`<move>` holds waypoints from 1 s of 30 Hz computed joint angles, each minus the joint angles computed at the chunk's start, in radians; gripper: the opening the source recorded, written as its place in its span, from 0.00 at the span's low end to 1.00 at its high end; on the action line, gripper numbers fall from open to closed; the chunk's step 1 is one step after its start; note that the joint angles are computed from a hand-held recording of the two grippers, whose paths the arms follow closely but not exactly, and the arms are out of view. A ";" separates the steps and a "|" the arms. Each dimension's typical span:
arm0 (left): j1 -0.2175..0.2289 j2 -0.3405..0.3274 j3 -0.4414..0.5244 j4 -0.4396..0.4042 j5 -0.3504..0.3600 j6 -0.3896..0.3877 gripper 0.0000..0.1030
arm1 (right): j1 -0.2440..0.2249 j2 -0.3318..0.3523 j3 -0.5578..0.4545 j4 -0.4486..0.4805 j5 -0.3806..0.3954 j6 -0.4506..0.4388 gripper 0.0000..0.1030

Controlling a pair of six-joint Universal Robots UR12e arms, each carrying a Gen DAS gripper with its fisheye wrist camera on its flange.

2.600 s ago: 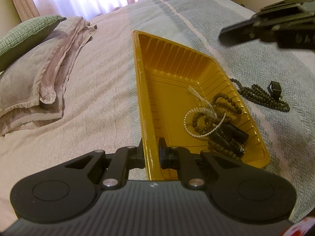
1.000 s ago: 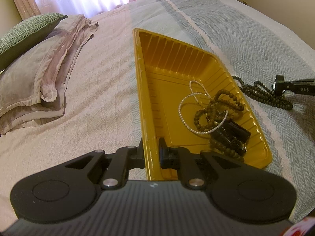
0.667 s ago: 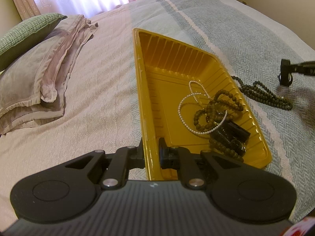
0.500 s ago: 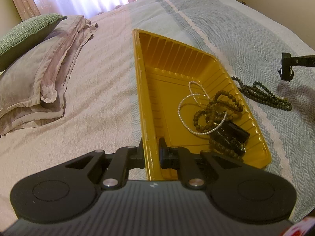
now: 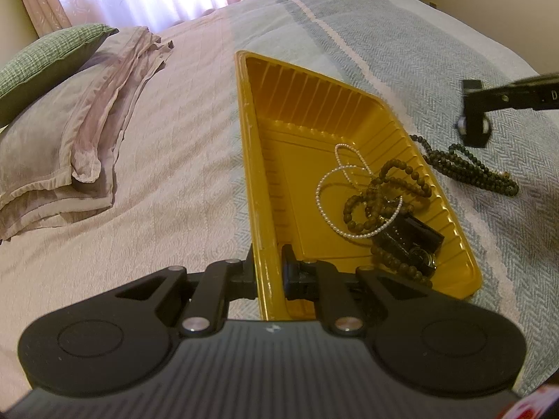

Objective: Organize jewelry
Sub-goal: 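Carry the black bangle into the yellow tray and release it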

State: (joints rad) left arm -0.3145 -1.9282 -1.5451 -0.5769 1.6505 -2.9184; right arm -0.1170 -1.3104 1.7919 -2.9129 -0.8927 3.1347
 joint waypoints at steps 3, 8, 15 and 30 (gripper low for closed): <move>0.001 0.000 0.000 0.001 -0.001 0.002 0.10 | 0.026 0.017 -0.039 0.057 0.051 -0.032 0.05; 0.003 0.000 -0.002 0.004 -0.007 -0.002 0.10 | 0.076 0.044 -0.087 0.173 0.040 -0.124 0.05; 0.005 0.000 -0.004 0.007 -0.015 -0.005 0.10 | 0.101 0.071 -0.113 0.233 0.032 -0.151 0.05; 0.005 -0.002 -0.003 0.004 -0.017 -0.015 0.10 | 0.029 0.020 -0.024 0.029 0.012 0.013 0.51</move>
State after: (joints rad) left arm -0.3094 -1.9300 -1.5478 -0.5728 1.6338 -2.9336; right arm -0.0881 -1.2905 1.7683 -2.8836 -0.8805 3.1480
